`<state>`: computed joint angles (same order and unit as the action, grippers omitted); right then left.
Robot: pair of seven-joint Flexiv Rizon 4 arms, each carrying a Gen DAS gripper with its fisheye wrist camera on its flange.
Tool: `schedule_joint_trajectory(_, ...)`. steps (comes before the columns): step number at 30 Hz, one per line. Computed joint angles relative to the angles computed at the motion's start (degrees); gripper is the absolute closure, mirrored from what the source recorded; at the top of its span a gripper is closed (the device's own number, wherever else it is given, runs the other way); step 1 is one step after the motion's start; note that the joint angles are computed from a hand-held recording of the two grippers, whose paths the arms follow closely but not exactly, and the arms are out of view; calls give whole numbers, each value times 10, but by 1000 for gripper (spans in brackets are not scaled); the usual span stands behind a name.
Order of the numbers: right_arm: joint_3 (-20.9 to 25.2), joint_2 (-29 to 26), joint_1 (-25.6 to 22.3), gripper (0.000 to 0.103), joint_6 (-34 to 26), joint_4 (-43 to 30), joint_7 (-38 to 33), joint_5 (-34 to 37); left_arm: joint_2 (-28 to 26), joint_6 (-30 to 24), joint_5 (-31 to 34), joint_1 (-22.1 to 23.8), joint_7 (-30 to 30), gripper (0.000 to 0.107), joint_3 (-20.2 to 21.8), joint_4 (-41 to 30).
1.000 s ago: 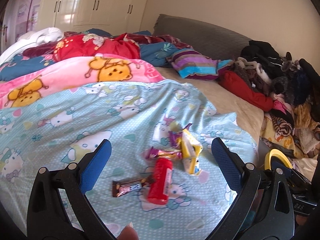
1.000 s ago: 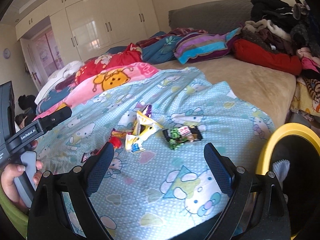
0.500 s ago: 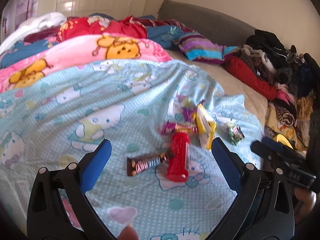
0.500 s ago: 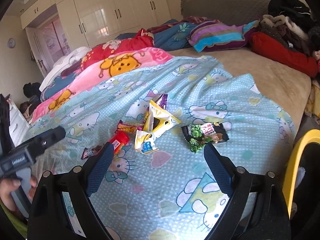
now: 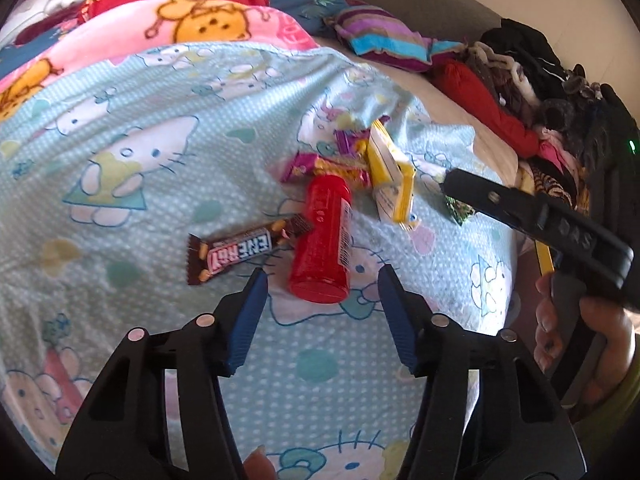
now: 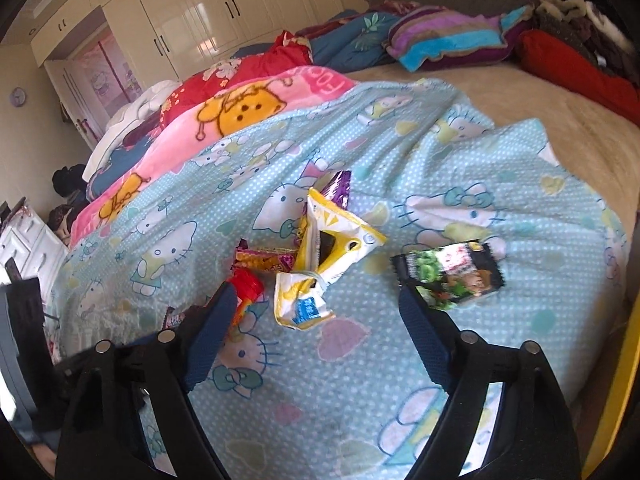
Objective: Collect trash
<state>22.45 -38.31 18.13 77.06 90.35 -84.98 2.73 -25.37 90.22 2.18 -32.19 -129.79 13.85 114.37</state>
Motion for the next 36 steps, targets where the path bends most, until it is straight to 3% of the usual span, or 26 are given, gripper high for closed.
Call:
schedule_joint_trajectory(8, 1, -38, 13, 42, -73, -66, 3, 16, -16, 1, -3, -7, -7, 61, 9, -12)
schedule_joint_trajectory(13, 8, -55, 11, 71, -112, -91, -7, 41, -24, -5, -6, -8, -6, 61, 11, -23)
schedule_joint_trajectory(20, 35, -32, -21, 74, -84, -54, -55, 98, -35, -15, 5, -21, -17, 65, 26, -37)
schedule_joint_trajectory(26, 48, 8, -40, 74, -49, -2, -92, 127, -42, -37, 27, -44, -44, 77, 54, -54)
schedule_joint_trajectory(36, 64, 52, -60, 75, -27, 48, -133, 150, -27, -38, 68, -31, -48, 79, 37, -58)
